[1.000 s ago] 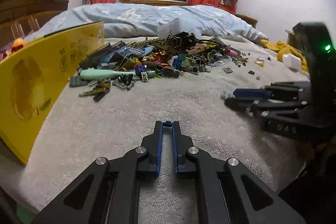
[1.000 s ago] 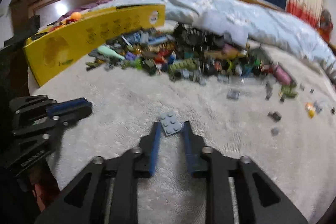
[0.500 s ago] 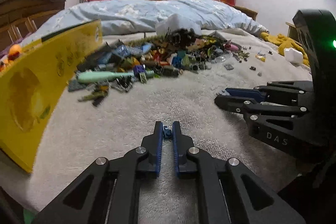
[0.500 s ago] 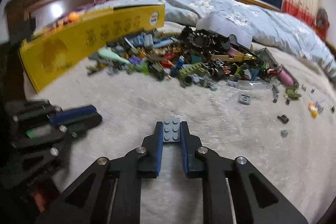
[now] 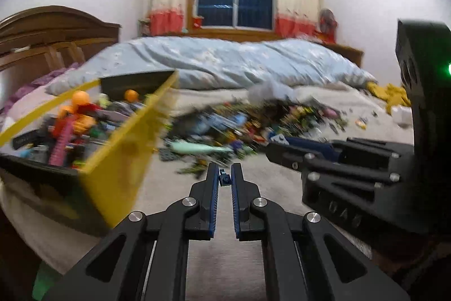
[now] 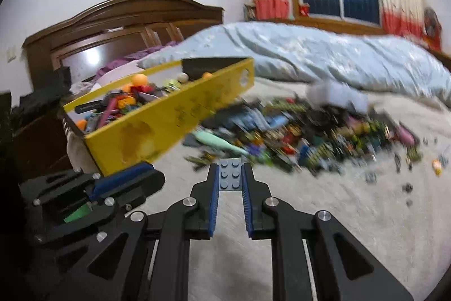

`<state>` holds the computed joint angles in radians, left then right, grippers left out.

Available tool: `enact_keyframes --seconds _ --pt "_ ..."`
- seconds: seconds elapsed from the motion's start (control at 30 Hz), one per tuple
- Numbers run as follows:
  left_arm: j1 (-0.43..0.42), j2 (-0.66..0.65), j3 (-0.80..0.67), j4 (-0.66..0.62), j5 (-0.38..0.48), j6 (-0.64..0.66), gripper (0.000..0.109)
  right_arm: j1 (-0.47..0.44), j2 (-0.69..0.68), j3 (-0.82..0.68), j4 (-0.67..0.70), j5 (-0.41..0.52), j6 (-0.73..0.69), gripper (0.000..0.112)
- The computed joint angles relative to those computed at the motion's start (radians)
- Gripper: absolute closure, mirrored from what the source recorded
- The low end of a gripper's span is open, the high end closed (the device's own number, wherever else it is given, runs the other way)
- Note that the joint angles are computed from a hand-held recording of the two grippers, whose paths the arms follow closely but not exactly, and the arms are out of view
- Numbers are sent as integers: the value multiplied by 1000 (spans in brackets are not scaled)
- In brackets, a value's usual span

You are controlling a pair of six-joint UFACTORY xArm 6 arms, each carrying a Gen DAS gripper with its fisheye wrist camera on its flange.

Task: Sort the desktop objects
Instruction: 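Grasp a small grey square plate with the right tool while left holds blue brick, then carry both bricks into the yellow box and open both tools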

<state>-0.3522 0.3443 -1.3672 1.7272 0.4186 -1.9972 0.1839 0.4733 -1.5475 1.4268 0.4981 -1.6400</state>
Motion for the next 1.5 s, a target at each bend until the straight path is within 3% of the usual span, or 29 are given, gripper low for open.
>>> enact_keyframes --seconds 0.17,0.33,0.5,0.67,0.77,0.83,0.93,0.97,1.03,1.1,1.2,1.3,1.37,1.5 --pt "-7 -130 123 104 108 -124 98 33 -57 39 130 43 -162 98" --pt "16 -205 192 107 165 -143 98 59 -50 6 73 86 -123 98" --pt "39 -225 204 57 264 -60 98 94 9 -96 53 103 -105 98" --pt "119 -223 187 37 201 -61 98 122 102 -242 -15 162 -39 98" --pt "177 -164 123 -98 132 18 99 151 197 -370 -81 195 6 98" --pt "191 -136 104 -161 146 52 99 169 255 -444 -139 189 62 98" --pt "224 -101 95 -238 71 71 99 162 389 -632 -282 285 209 98" --pt "222 -93 96 -253 68 84 98 162 439 -697 -337 310 252 98" --pt "191 -85 93 -227 141 100 99 164 460 -724 -346 327 212 98" --pt "190 -81 93 -213 138 100 99 160 500 -789 -403 376 209 97" --pt "170 -61 72 -268 208 170 100 176 465 -712 -393 301 151 97" --pt "168 -62 69 -278 222 174 99 189 432 -650 -369 240 138 96" --pt "169 -66 78 -231 223 130 98 182 431 -641 -312 245 103 97" --pt "135 -50 87 -106 327 45 97 168 432 -634 -209 269 37 97"
